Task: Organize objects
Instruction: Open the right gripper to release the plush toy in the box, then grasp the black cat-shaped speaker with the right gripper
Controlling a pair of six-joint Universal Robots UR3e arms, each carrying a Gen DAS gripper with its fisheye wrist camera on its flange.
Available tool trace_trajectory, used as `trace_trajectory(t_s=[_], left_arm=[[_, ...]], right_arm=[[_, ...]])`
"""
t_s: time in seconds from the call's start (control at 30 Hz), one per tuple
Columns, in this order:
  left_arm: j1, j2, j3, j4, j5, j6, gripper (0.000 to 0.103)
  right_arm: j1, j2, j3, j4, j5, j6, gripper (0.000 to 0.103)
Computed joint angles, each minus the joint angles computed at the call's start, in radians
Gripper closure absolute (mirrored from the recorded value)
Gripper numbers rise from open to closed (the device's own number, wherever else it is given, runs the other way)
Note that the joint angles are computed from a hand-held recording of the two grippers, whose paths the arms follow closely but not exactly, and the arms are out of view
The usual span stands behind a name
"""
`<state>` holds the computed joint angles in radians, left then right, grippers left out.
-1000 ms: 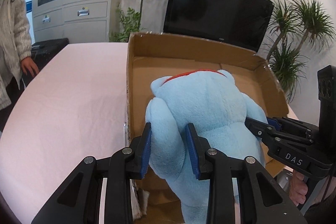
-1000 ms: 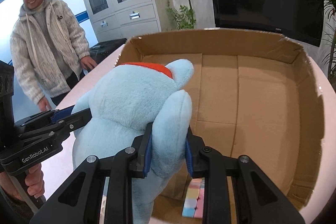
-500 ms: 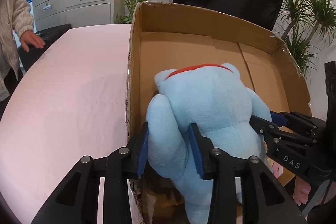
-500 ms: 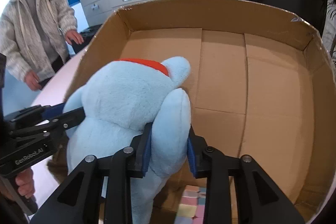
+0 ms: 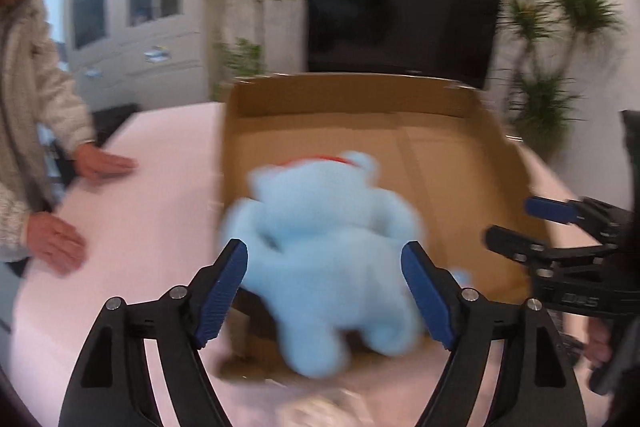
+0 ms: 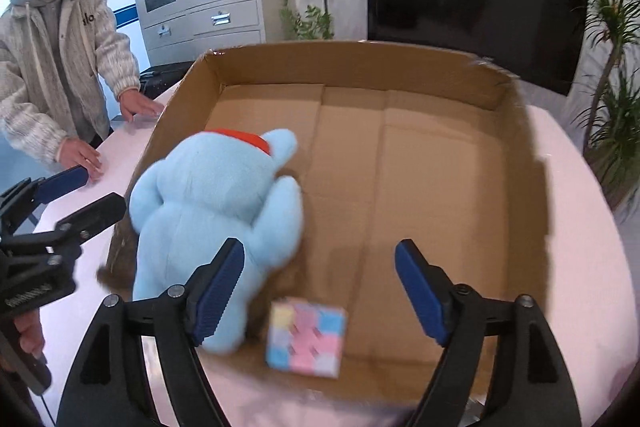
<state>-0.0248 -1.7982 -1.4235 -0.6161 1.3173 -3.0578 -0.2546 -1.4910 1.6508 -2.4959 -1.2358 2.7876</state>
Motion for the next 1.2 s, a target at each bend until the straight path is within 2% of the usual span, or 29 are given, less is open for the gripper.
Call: trace_trajectory(t_s=[0.13,0.27,0.37,0.47,0.53,0.7,0.83,0.93,1.0,1.13,1.17,1.2], left_arm=[[-0.057,0.104,-0.119,-0.03,-0.108,-0.002,0.021],[-0.18,0.153,-0.236,-0.018,-0.106,-0.014,0.02],[-0.246,0.164,-0.298,-0.008,-0.105,-0.018,0.02],[-0.295,0.154,-0.34,-0.006,-0.115,-0.037,0.02],[-0.32,0.143,-0.363,0.003,-0.114,-0.04,0.02],[-0.36,0.146,-0.422,0.016,-0.143,-0.016,0.02],[-0.384,0.112,-0.396,-0.004,-0.15,0.021,0.02],[-0.398,0.077,-0.35,-0.012,-0.151,0.01,0.02],[-0.414,0.058,-0.316,-0.015,-0.158,0.007,0.02],[-0.445,0.024,-0.252,-0.014,-0.163,-0.032,0.02],[-0.445,0.019,-0.247,-0.013,-0.172,-0.042,0.02],[-0.442,0.016,-0.242,-0.02,-0.185,-0.047,0.02]], right_arm=[[-0.109,-0.225,0.218,-0.034,-0.021,-0.066,0.026],[-0.269,-0.43,0.392,0.028,0.037,-0.151,0.025],[-0.511,-0.612,0.506,0.235,0.192,-0.324,0.025],[-0.772,-0.753,0.56,0.528,0.309,-0.549,0.024],[-0.927,-0.792,0.559,0.75,0.356,-0.727,0.025],[-1.197,-0.827,0.546,1.171,0.368,-1.111,0.025],[-1.348,-0.852,0.567,1.368,0.334,-1.329,0.025],[-1.324,-0.826,0.608,1.293,0.339,-1.284,0.025],[-1.272,-0.785,0.63,1.195,0.358,-1.201,0.025],[-1.173,-0.721,0.677,0.986,0.4,-1.0,0.025],[-1.124,-0.695,0.704,0.866,0.404,-0.904,0.025],[-1.098,-0.668,0.715,0.804,0.402,-0.856,0.025]])
